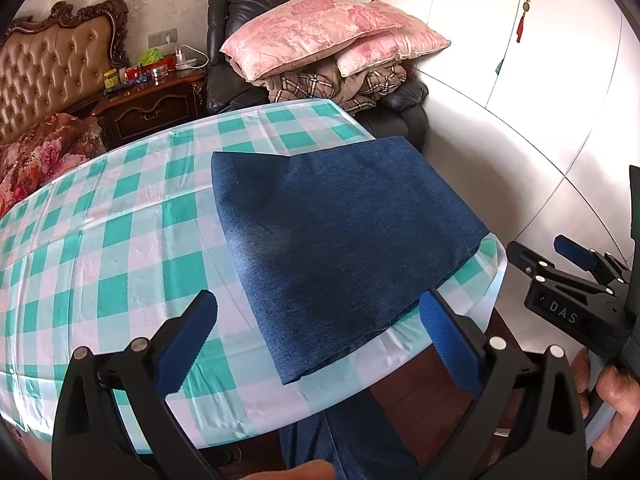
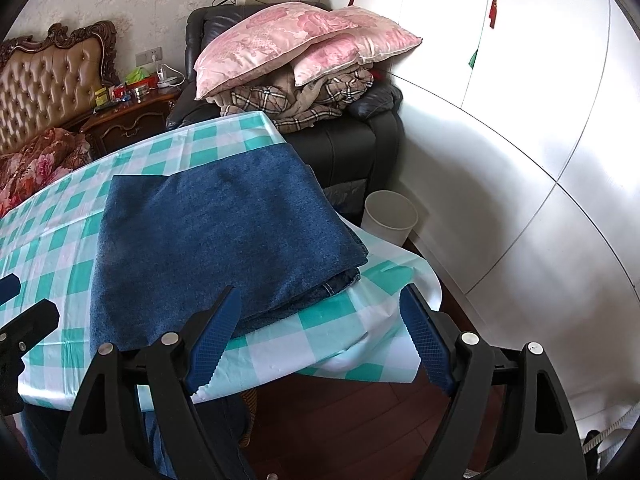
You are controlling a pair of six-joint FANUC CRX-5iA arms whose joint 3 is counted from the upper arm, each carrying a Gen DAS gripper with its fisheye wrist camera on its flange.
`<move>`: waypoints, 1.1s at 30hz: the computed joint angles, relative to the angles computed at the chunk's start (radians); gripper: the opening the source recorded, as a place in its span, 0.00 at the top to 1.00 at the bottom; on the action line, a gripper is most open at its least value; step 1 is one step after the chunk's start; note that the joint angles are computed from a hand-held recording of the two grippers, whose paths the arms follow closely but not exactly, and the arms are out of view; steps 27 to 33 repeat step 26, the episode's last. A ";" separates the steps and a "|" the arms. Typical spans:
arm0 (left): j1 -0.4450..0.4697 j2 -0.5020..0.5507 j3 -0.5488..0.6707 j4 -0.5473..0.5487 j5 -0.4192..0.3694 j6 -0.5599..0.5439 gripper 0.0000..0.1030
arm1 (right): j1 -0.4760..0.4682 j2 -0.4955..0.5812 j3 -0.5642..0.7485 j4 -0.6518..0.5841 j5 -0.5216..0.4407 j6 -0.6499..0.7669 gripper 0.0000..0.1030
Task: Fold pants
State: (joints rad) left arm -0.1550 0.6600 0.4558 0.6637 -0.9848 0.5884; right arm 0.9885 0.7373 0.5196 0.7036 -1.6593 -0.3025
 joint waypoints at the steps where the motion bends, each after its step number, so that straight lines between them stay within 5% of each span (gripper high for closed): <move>1: -0.001 -0.001 -0.001 0.000 0.001 0.000 0.02 | 0.000 0.001 0.001 -0.001 -0.001 0.000 0.24; 12: -0.004 0.007 0.012 -0.003 -0.007 0.007 0.02 | -0.002 0.001 0.000 -0.003 0.005 0.003 0.24; 17: -0.014 0.014 -0.014 0.091 0.000 -0.083 0.02 | -0.002 -0.002 -0.004 -0.006 0.012 -0.004 0.24; 21: 0.009 0.093 0.087 0.157 -0.136 -0.065 0.02 | -0.011 -0.015 -0.044 -0.003 0.064 -0.029 0.19; 26: 0.127 0.018 -0.088 0.265 0.160 -0.090 0.02 | -0.027 -0.046 -0.129 0.045 0.185 -0.096 0.16; 33: 0.127 0.018 -0.088 0.265 0.160 -0.090 0.02 | -0.027 -0.046 -0.129 0.045 0.185 -0.096 0.16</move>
